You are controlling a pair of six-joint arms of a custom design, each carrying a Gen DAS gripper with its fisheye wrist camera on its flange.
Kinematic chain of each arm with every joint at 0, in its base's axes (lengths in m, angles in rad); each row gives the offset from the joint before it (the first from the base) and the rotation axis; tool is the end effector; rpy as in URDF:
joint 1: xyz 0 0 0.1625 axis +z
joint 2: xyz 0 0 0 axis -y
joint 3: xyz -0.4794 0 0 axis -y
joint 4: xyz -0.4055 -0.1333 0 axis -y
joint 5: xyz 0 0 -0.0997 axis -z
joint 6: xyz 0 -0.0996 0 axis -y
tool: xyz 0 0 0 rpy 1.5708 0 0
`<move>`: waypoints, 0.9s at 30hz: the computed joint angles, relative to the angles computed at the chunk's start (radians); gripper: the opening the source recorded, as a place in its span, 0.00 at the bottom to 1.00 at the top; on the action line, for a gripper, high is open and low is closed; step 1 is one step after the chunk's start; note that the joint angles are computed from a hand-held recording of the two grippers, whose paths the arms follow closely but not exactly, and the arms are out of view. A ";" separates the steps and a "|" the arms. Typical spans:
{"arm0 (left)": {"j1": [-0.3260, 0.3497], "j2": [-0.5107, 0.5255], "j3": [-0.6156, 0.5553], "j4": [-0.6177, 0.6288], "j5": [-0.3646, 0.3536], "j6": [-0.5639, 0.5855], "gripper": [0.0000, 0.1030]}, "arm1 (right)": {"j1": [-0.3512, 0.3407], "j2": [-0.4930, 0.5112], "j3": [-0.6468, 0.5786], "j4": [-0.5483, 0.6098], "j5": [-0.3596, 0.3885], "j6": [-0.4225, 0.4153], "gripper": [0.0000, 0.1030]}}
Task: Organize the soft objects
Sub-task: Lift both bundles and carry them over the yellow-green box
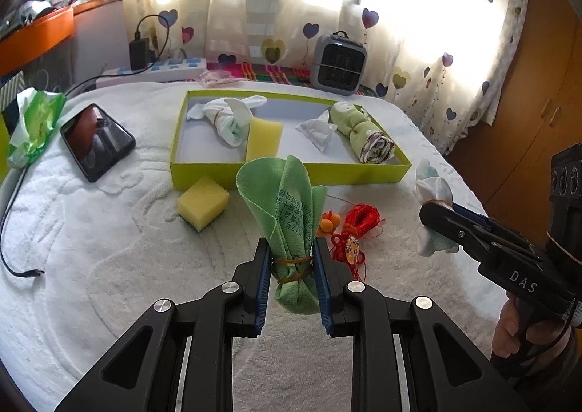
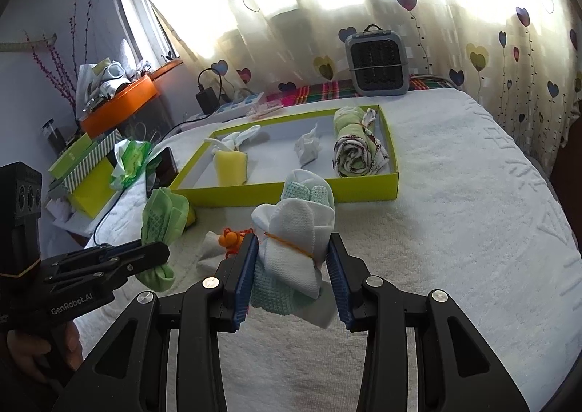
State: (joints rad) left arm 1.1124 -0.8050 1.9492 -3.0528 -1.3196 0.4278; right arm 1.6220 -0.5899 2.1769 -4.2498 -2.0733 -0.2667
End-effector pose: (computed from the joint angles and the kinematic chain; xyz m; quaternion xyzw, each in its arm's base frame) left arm -0.1353 -0.6314 0.0809 0.4003 0.8926 -0.1686 0.1209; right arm 0.1116 -0.5102 0.0720 0.0036 -0.8378 0.4772 0.2653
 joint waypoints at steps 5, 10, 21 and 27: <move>-0.002 0.001 -0.007 -0.005 -0.005 0.001 0.21 | 0.005 -0.002 -0.005 -0.006 -0.002 -0.011 0.38; -0.003 -0.003 -0.017 -0.002 -0.012 0.004 0.21 | 0.011 -0.006 -0.011 -0.009 -0.005 -0.019 0.38; 0.005 -0.009 -0.069 0.018 -0.012 0.013 0.21 | 0.025 -0.016 -0.033 -0.001 -0.007 -0.047 0.38; 0.006 -0.002 -0.095 0.022 -0.004 0.015 0.21 | 0.029 -0.025 -0.051 0.018 -0.008 -0.060 0.38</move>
State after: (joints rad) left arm 1.1188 -0.8067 1.8545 -3.0306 -1.3235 0.4430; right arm 1.6511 -0.6150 2.1263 -4.2320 -2.0810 -0.3271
